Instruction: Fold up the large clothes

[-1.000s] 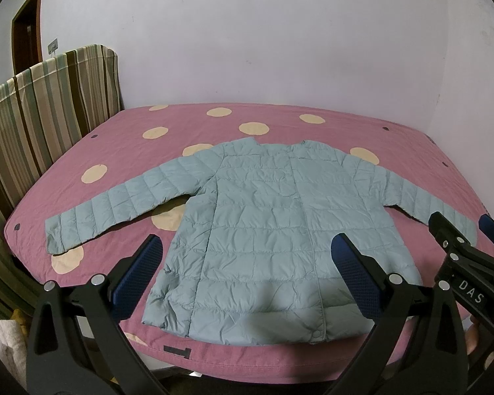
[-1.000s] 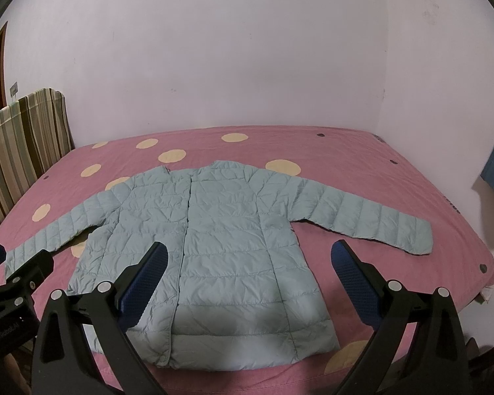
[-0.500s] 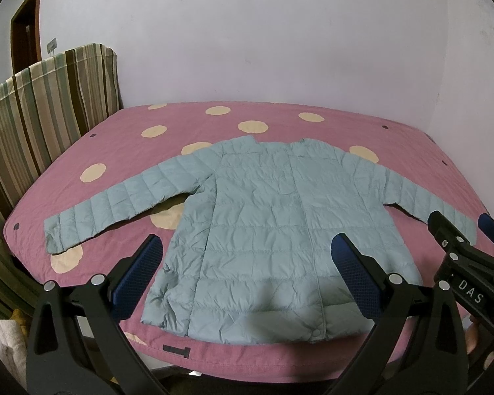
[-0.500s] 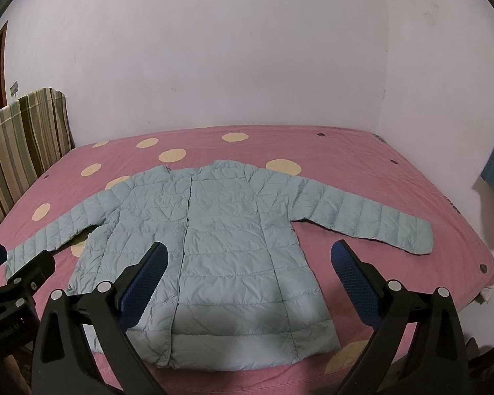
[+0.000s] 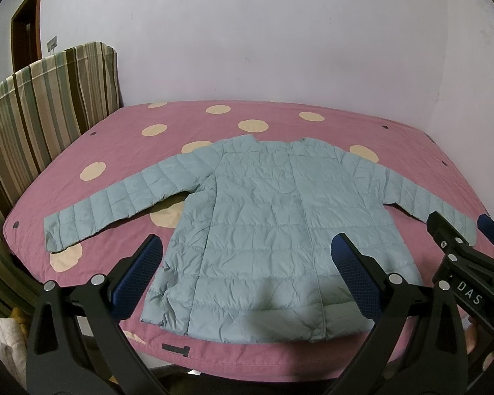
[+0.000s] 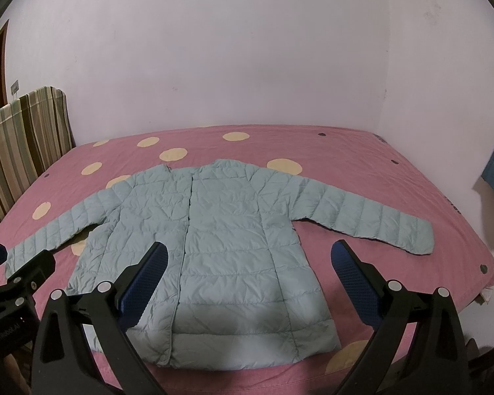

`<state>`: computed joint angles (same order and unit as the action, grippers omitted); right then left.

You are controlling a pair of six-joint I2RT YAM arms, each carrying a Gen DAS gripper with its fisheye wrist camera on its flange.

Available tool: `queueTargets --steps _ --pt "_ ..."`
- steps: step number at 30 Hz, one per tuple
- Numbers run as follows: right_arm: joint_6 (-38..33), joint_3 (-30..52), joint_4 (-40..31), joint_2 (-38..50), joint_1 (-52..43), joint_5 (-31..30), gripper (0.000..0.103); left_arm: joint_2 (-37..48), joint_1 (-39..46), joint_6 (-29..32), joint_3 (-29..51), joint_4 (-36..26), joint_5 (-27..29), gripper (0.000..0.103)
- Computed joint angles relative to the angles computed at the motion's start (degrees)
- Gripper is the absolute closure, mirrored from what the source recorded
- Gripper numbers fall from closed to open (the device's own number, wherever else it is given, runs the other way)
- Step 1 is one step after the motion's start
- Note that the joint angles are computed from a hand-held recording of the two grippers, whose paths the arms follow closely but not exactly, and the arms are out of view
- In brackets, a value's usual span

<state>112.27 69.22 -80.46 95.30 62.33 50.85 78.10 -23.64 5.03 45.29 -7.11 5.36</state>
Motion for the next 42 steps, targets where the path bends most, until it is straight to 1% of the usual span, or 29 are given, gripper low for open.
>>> queueTargets --steps 15,16,18,29,30,31,33,34,36,38,42 --pt "0.07 0.36 -0.22 0.22 0.08 -0.12 0.004 0.11 0.13 0.08 0.18 -0.23 0.18 0.002" --pt "0.05 0.30 -0.11 0.20 0.09 -0.14 0.004 0.72 -0.13 -0.07 -0.47 0.99 0.00 0.002" --pt "0.10 0.21 -0.07 0.22 0.13 -0.16 0.004 0.68 -0.10 -0.12 -0.49 0.98 0.02 0.002" --pt "-1.61 -1.04 2.29 -0.21 -0.91 -0.27 0.004 0.92 -0.13 -0.39 -1.05 1.15 -0.19 0.002" --pt "-2.31 -1.58 3.49 -0.26 -1.35 -0.25 0.004 1.41 -0.12 -0.55 -1.06 1.34 -0.35 0.002" --pt "-2.86 -2.31 4.50 -0.82 -1.72 -0.17 0.004 2.78 -0.99 -1.16 -2.15 3.63 -1.19 0.002" --pt "-3.42 -3.64 6.01 -2.01 -2.20 -0.11 0.004 4.83 -1.20 -1.48 -1.65 4.43 -2.05 0.002" --pt "-3.88 -4.80 7.39 -2.62 -2.59 -0.15 0.004 6.49 -0.99 -1.61 -0.52 4.36 -2.18 0.002" --pt "-5.88 -7.81 12.67 -2.89 -4.12 -0.30 0.004 9.54 -0.50 -2.09 0.95 4.95 -2.93 0.002" --pt "-6.50 -10.37 15.18 -4.27 -5.24 -0.65 0.004 13.31 0.23 -2.51 3.00 5.71 -4.42 0.002" --pt "-7.17 -18.72 21.71 -8.64 -9.38 -1.67 0.004 22.10 2.20 -3.67 7.70 8.59 -8.43 0.002"
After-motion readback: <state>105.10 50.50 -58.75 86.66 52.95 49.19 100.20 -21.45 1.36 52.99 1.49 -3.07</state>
